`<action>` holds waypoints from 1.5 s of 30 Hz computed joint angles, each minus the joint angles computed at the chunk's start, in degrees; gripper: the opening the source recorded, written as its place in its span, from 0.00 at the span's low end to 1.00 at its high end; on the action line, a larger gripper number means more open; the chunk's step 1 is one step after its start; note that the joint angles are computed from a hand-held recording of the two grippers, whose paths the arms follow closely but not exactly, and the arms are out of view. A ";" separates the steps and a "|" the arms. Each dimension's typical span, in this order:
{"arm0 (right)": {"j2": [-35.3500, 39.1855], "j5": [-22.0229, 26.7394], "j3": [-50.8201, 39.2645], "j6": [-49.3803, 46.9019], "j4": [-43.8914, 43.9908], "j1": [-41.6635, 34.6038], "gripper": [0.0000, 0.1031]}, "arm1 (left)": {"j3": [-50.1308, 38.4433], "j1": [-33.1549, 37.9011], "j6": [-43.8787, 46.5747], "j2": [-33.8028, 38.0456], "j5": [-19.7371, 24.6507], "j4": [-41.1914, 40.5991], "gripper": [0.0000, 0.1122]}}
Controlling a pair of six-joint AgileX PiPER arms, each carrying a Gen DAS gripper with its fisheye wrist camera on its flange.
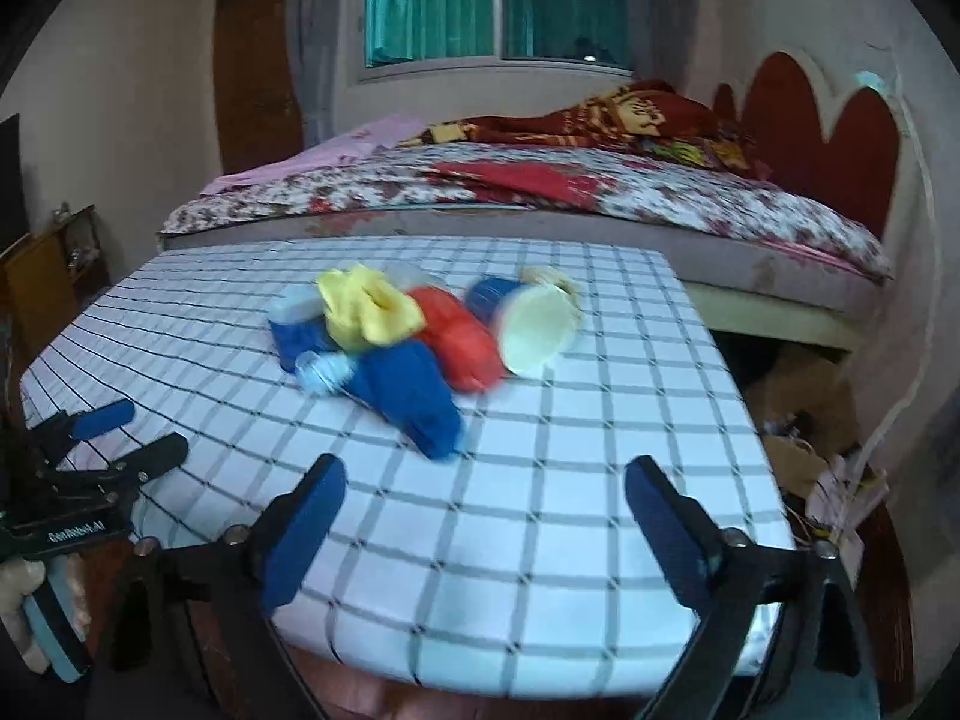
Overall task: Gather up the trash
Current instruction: 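Grasp the blue cup with the left tool while the right tool grasps the yellow cloth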
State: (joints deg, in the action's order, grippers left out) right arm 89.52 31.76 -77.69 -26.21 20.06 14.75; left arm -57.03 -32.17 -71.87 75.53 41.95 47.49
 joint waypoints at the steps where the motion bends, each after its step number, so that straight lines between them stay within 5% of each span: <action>1: 1.52 0.25 -1.91 0.31 -0.21 1.11 0.88 | -0.19 1.95 1.61 0.26 -1.40 -1.13 0.78; 7: 12.86 3.11 -17.06 6.96 -8.81 8.95 0.83 | -3.28 9.89 10.08 3.37 -5.69 -6.17 0.76; 16: 33.80 15.07 -46.67 9.88 -18.88 14.10 0.71 | -7.00 17.28 21.37 7.70 -10.08 -15.01 0.74; 22: 46.02 26.72 -66.30 10.47 -17.10 13.53 0.36 | -9.41 18.12 24.75 10.54 -11.14 -18.81 0.74; 23: 45.90 26.55 -66.20 10.55 -15.39 12.86 0.25 | -9.71 17.98 25.01 10.96 -11.15 -18.85 0.74; 27: 40.56 20.33 -57.76 10.52 -8.79 10.27 0.25 | -11.69 17.40 25.62 13.29 -11.87 -19.12 0.74; 38: 39.96 20.26 -60.09 10.98 -4.64 7.60 0.25 | -26.40 17.42 33.00 25.49 -7.26 -26.24 0.72; 45: 34.90 16.00 -52.17 7.38 -1.05 6.34 0.25 | -26.58 18.87 36.37 24.25 -8.36 -29.65 0.65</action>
